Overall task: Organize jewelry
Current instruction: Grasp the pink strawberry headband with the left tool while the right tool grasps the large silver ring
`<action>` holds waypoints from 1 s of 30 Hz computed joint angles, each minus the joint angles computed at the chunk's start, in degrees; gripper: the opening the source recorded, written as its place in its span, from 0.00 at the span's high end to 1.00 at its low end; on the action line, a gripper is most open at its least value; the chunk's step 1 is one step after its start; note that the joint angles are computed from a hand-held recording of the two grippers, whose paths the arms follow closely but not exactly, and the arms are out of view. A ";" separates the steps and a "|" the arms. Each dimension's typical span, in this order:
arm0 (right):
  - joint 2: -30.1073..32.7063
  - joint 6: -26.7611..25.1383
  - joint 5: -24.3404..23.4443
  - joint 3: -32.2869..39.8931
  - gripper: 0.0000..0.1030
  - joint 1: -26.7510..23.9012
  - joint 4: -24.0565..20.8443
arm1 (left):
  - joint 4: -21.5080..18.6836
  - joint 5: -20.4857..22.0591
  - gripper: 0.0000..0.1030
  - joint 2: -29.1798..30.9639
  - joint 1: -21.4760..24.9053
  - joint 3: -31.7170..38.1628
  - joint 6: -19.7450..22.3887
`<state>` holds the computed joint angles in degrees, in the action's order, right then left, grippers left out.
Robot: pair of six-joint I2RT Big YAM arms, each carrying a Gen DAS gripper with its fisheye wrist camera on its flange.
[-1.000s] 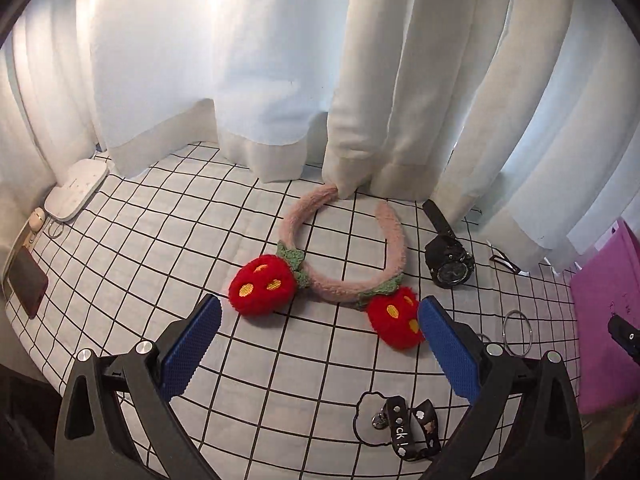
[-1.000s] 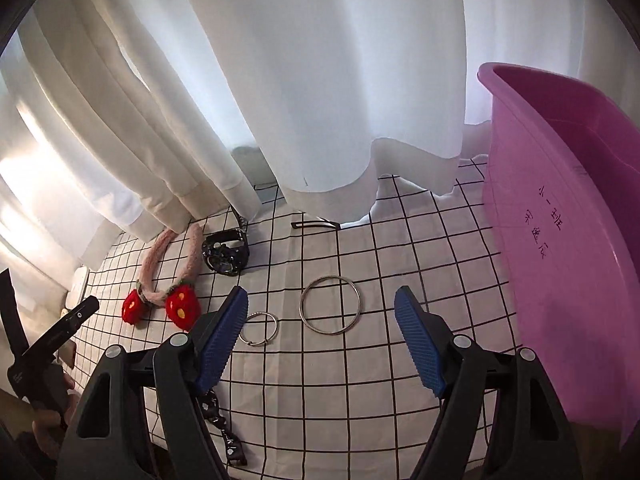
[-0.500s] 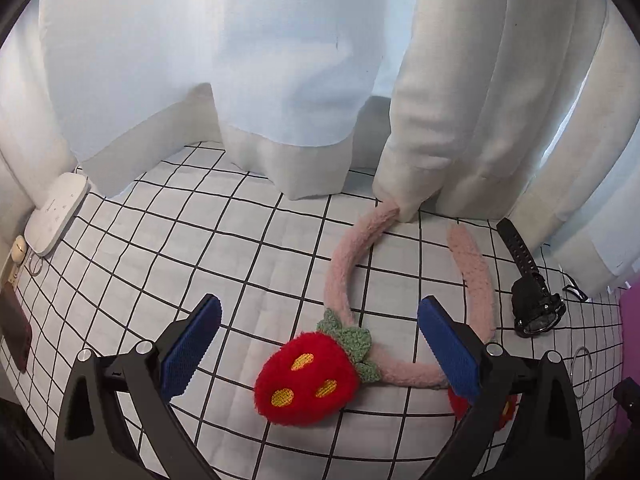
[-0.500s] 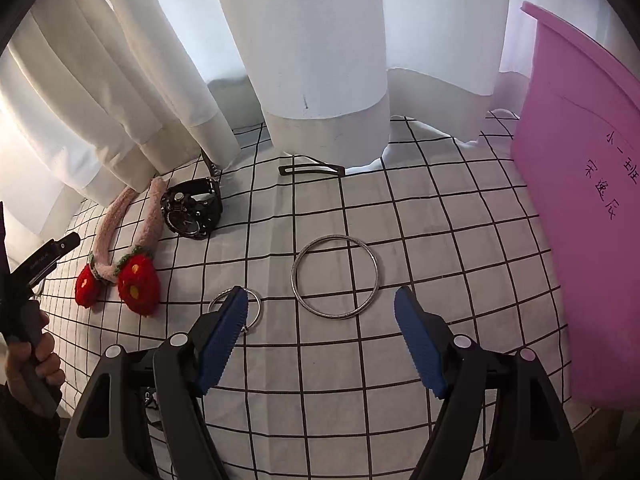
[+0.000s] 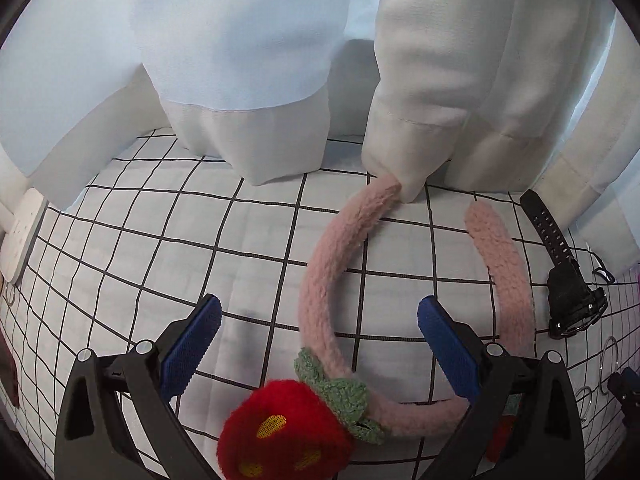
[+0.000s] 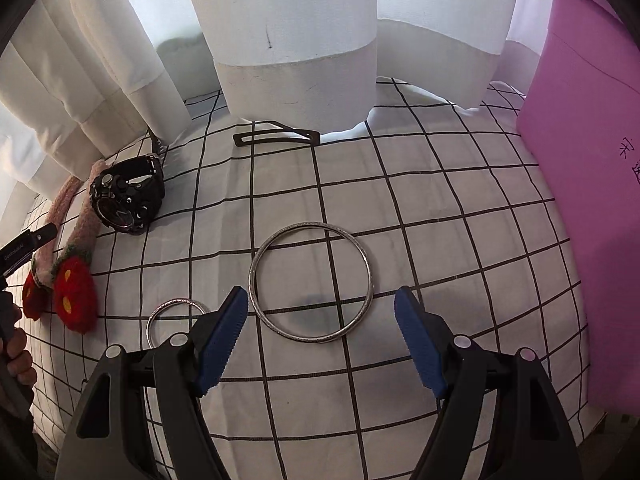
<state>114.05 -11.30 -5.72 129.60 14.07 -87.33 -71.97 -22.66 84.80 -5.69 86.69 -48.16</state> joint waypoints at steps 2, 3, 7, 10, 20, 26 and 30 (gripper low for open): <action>-0.28 -0.61 0.18 -0.71 0.30 0.19 1.26 | 0.31 0.27 0.06 0.13 0.16 -0.03 0.33; -0.26 -1.07 0.37 -0.96 0.30 0.33 1.64 | 0.32 0.46 0.06 0.31 0.27 0.11 0.50; 0.22 -2.49 3.15 -1.62 0.29 0.97 3.37 | 0.16 1.20 0.06 0.54 0.13 -0.08 0.41; 0.73 -3.33 4.59 -1.67 0.20 1.26 4.16 | 0.07 1.77 0.06 1.33 0.21 -0.11 0.81; -2.30 -2.99 3.63 -8.41 0.08 0.39 13.71 | 0.98 -0.73 0.05 1.65 -1.17 -0.74 -0.55; -0.92 -2.91 3.81 -5.99 0.08 0.42 12.06 | 1.19 -0.57 0.05 1.55 -0.83 -0.81 -0.34; -2.64 -2.29 3.91 -9.18 0.08 0.57 14.50 | 1.41 -0.69 0.05 1.51 -0.55 -0.81 -0.09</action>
<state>111.41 -13.58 -1.82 120.42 14.64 -72.83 -70.57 -23.35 86.31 -6.24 85.88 -48.25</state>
